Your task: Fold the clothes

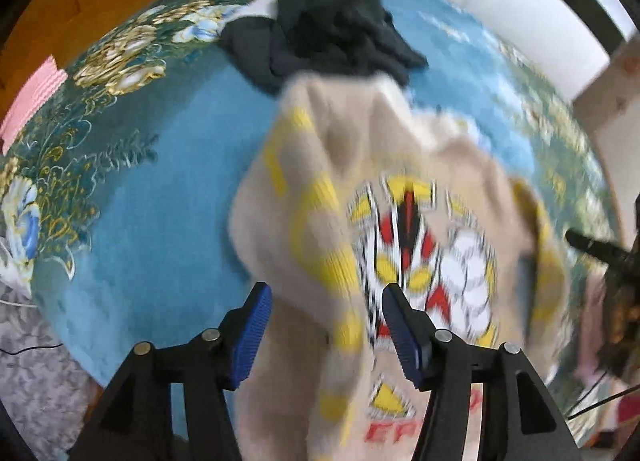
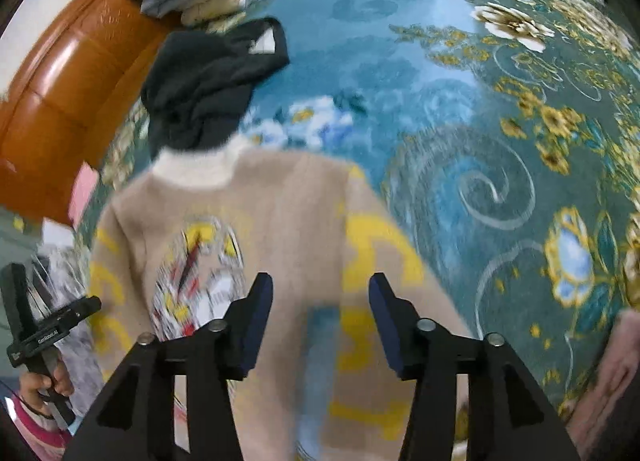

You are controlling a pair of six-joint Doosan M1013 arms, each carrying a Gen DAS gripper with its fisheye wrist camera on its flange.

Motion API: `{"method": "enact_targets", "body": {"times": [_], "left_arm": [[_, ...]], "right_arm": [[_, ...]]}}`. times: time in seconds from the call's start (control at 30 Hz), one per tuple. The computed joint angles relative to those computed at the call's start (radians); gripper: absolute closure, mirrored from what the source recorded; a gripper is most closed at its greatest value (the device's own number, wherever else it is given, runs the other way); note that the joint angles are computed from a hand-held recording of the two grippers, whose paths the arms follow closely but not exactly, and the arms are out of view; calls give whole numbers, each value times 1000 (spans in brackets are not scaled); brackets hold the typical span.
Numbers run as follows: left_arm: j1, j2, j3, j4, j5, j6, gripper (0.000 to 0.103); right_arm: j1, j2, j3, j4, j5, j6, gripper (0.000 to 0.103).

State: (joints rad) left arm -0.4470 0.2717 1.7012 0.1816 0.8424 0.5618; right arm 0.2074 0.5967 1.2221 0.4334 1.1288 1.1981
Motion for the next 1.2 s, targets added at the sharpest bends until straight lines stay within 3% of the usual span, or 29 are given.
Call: {"method": "enact_targets", "body": {"times": [0.13, 0.27, 0.33, 0.5, 0.63, 0.73, 0.83, 0.97, 1.03, 1.2], "left_arm": [[-33, 17, -8, -17, 74, 51, 43], [-31, 8, 3, -66, 83, 64, 87], [-23, -10, 17, -85, 61, 63, 94], [26, -98, 71, -59, -18, -25, 94], [87, -137, 57, 72, 143, -177, 95], [130, -134, 18, 62, 224, -188, 95], [166, -138, -4, -71, 145, -107, 95], [172, -81, -74, -324, 45, 179, 95], [165, -33, -120, -430, 36, 293, 94], [144, 105, -225, -567, 71, 383, 93]], "right_arm": [[-13, -27, 60, -8, -7, 13, 51], [-31, -40, 99, 40, -11, 24, 51], [-33, -43, 107, 52, -12, 21, 51], [-39, -57, 135, 63, -19, -26, 51], [-44, -65, 151, 57, -25, -53, 51], [-46, -65, 163, 52, -18, -62, 51], [-46, -65, 172, 61, -6, -73, 51], [-47, -67, 180, 61, 8, -82, 51], [-44, -67, 181, 54, 15, -85, 51], [-42, -69, 194, 41, 37, -96, 51]]}}
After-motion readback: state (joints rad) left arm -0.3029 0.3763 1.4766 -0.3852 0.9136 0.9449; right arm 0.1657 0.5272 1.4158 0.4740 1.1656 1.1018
